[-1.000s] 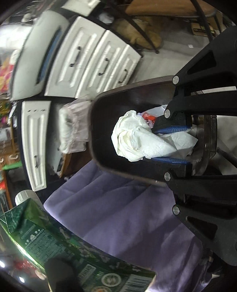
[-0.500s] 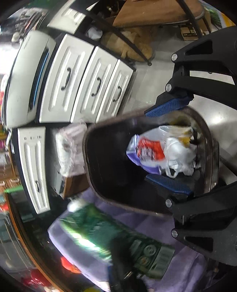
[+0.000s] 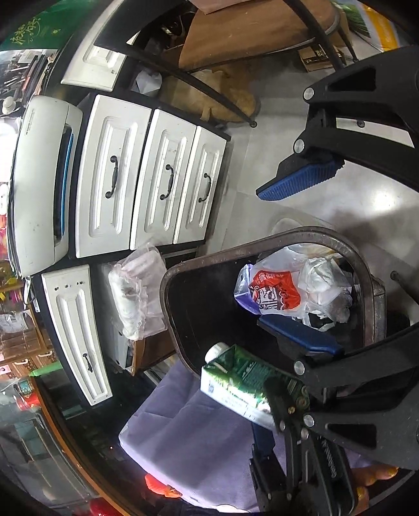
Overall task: Collect trash
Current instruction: 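Open the right tool to drop the cloth while the left tool releases the carton into the bin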
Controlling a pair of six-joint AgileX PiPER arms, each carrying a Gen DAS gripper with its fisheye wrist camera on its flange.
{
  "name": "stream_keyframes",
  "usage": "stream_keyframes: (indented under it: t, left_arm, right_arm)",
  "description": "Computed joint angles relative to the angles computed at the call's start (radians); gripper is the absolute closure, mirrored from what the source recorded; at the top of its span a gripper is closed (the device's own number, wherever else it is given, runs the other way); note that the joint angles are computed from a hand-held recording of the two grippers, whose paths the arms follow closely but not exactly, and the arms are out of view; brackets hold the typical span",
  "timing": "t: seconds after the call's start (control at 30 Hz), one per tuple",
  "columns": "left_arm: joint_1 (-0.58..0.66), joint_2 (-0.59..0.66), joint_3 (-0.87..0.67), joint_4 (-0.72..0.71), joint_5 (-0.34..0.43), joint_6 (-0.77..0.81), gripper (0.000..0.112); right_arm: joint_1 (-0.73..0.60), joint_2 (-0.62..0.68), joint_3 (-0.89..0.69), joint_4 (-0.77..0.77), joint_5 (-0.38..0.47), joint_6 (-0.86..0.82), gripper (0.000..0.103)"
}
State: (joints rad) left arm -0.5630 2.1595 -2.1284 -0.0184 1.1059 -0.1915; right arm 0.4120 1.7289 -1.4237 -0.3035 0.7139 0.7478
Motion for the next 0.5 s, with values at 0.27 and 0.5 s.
stream_keyframes:
  t: [0.27,0.5]
  left_arm:
    - [-0.011,0.018,-0.021,0.015,-0.002,0.014,0.050]
    - [-0.008,-0.051,0.065,0.015,-0.057,0.022,0.034]
  right_arm:
    - [-0.006,-0.006,0.015,0.010,-0.008,0.008,0.028]
    - [-0.005,-0.007,0.013,0.004,-0.006,0.015,0.028]
